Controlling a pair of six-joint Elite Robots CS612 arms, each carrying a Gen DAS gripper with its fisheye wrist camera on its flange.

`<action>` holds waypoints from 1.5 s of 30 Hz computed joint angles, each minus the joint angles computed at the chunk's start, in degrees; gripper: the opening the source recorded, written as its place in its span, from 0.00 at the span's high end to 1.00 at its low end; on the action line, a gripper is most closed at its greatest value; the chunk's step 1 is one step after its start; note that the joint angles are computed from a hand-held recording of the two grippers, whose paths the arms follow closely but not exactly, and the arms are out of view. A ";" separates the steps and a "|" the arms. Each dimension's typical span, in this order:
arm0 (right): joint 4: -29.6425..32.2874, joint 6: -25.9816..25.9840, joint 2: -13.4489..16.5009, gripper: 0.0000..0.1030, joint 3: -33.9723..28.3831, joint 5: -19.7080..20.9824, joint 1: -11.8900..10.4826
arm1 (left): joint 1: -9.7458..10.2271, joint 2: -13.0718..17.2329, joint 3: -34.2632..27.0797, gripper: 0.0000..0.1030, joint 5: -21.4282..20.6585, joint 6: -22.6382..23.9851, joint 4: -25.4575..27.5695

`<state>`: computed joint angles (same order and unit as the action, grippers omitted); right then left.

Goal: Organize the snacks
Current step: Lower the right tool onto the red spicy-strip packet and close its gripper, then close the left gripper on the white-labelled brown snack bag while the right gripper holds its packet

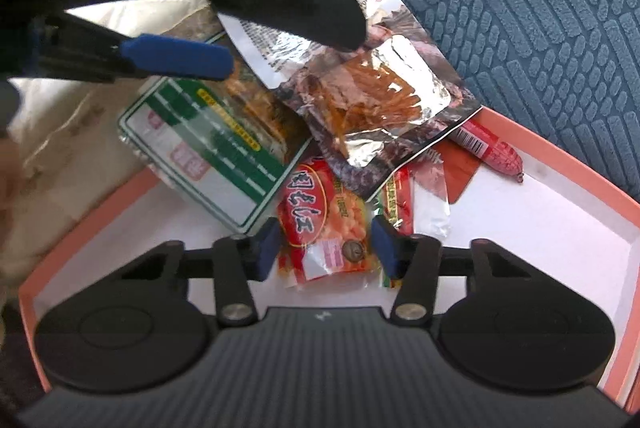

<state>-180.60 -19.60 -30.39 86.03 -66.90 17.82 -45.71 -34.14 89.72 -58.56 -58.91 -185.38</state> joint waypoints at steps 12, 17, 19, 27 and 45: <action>-0.37 1.54 -2.25 0.51 3.71 -1.91 -1.51 | 1.64 1.55 -2.71 0.22 -5.55 -7.82 4.41; -0.26 2.50 -3.01 0.51 4.86 -2.58 -1.96 | 1.81 2.43 -4.61 0.22 -7.22 -6.78 6.90; -0.43 2.55 -3.13 0.51 5.17 -2.89 -1.97 | 1.95 2.69 -5.00 0.22 -8.41 -6.47 7.26; -0.36 2.68 -3.83 0.51 6.11 -2.93 -1.89 | 2.99 4.13 -5.41 0.22 -14.76 -9.70 3.91; -0.67 2.89 -2.54 0.51 4.72 -3.02 -1.96 | 4.38 7.96 -6.60 0.35 -19.82 -20.16 -8.80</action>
<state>-181.27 -16.72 -32.93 90.75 -69.92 15.86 -41.33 -26.18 83.12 -78.38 -79.06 -194.18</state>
